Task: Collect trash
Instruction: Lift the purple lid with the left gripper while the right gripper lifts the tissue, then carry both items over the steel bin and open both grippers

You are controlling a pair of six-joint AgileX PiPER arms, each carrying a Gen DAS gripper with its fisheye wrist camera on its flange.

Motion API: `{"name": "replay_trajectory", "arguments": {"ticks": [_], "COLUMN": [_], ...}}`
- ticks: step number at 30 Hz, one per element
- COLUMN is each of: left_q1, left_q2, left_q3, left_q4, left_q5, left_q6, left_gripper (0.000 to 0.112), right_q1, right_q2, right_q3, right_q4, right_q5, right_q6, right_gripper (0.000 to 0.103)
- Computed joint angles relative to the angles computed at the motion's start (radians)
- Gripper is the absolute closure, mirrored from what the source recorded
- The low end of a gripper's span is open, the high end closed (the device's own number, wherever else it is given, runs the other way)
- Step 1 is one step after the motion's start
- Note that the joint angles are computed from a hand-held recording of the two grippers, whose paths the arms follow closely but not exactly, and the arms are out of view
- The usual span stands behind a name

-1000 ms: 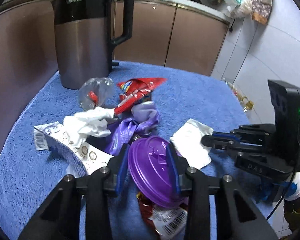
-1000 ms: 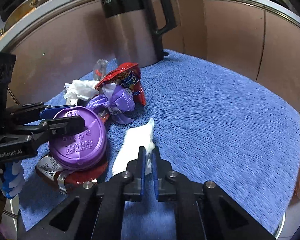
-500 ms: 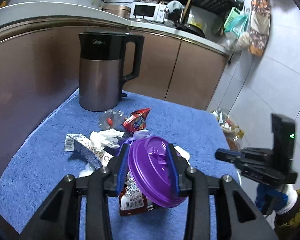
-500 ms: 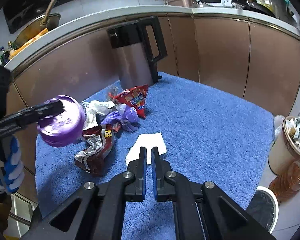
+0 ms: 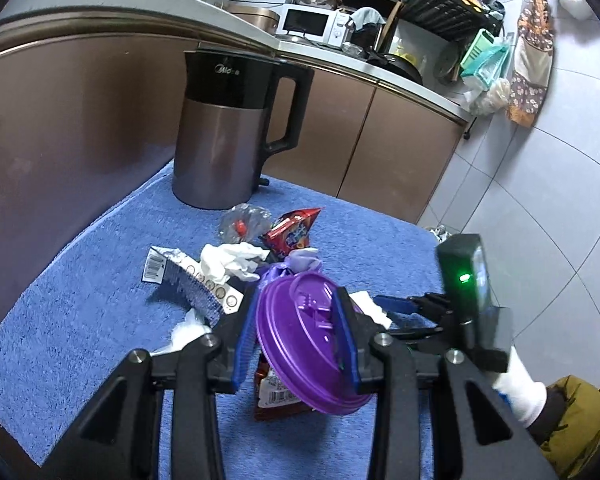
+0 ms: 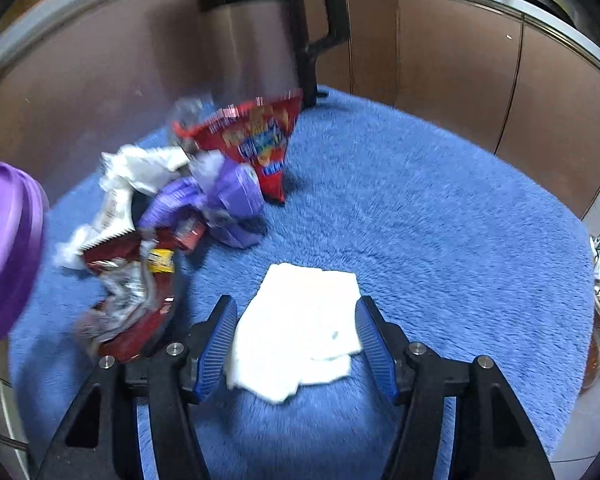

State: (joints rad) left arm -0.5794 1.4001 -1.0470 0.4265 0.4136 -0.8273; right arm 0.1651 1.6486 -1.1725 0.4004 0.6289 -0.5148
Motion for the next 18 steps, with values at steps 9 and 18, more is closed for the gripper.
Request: {"name": "replay_trajectory", "arguments": {"ticks": [9, 18], "left_q1": [-0.041, -0.21], "left_q2": [0.013, 0.166], "left_q3": [-0.014, -0.248], "left_q4": [0.035, 0.003], "left_q5": [0.01, 0.086], "left_q6": [-0.043, 0.015], "left_gripper": [0.078, 0.078], "right_q1": [-0.064, -0.5], "right_q2": [-0.082, -0.329], "right_q3": [0.073, 0.133], "right_q4": [0.141, 0.363], "right_q5": [-0.021, 0.308], "right_q6": [-0.144, -0.459], "right_gripper": [0.088, 0.088]}}
